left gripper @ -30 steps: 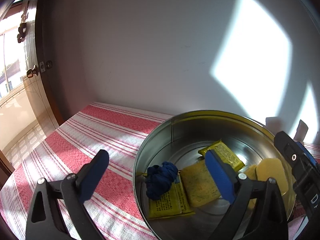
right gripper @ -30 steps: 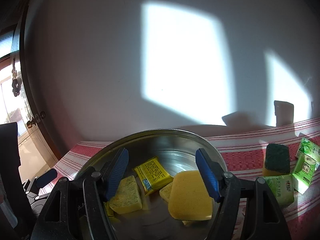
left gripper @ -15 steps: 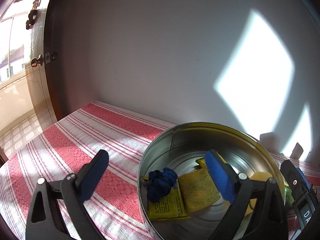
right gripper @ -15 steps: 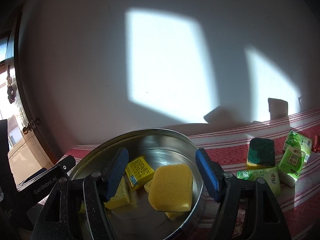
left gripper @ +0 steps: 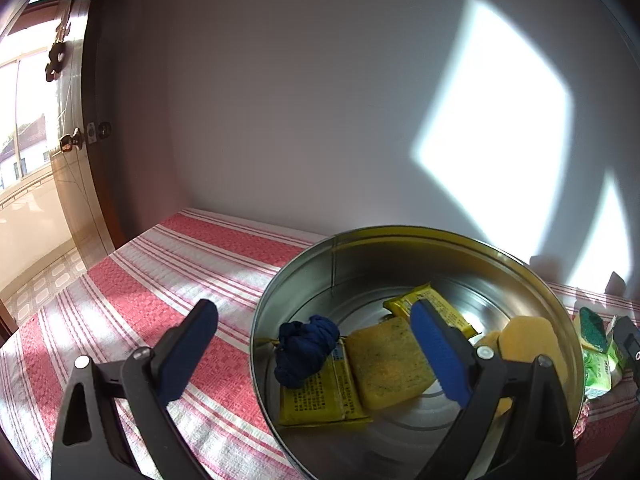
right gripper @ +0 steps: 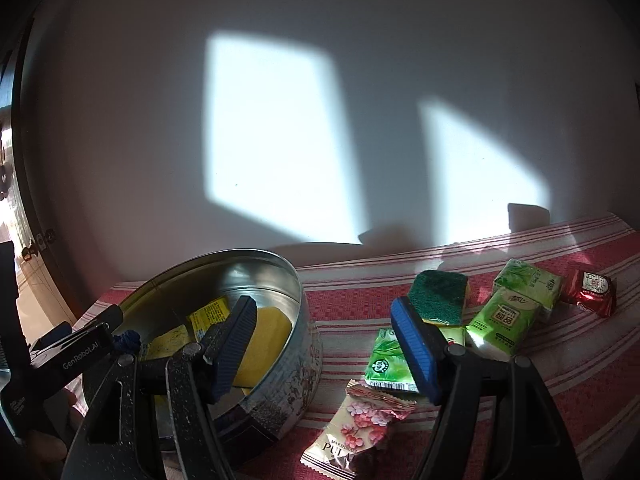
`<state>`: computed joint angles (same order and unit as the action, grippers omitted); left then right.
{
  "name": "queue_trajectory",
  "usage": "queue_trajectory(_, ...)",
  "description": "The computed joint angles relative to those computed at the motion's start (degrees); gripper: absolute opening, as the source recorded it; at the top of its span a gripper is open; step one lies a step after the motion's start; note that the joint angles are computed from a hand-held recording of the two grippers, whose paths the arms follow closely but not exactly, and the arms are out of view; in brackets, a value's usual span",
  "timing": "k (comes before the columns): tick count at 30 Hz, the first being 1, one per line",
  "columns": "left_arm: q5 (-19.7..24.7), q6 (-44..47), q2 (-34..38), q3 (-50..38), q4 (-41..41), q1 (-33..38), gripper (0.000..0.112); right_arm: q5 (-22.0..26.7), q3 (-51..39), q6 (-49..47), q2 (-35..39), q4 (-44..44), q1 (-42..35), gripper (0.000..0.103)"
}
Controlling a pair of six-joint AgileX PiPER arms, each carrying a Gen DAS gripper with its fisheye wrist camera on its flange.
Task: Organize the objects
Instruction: 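Withdraw both grippers from the tin toward the remaining items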
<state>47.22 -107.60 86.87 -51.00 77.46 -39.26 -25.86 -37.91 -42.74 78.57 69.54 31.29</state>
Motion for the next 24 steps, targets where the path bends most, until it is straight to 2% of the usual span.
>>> queue_trajectory(8,3.4,-4.0,1.2,0.7,3.3,-3.7,0.098,1.8,3.6,-2.4,-3.9,0.5,-6.9,0.072)
queue_trajectory(15,3.9,-7.1,1.4,1.5,5.8,-7.7,0.098,8.0,6.9,-5.6,-7.7,0.3,-16.0,0.072)
queue_trajectory(24,5.9,-6.0,3.5,-0.2,7.7,-15.0,0.098,15.5,8.0,-0.8,-8.3,-9.0,-25.6,0.072)
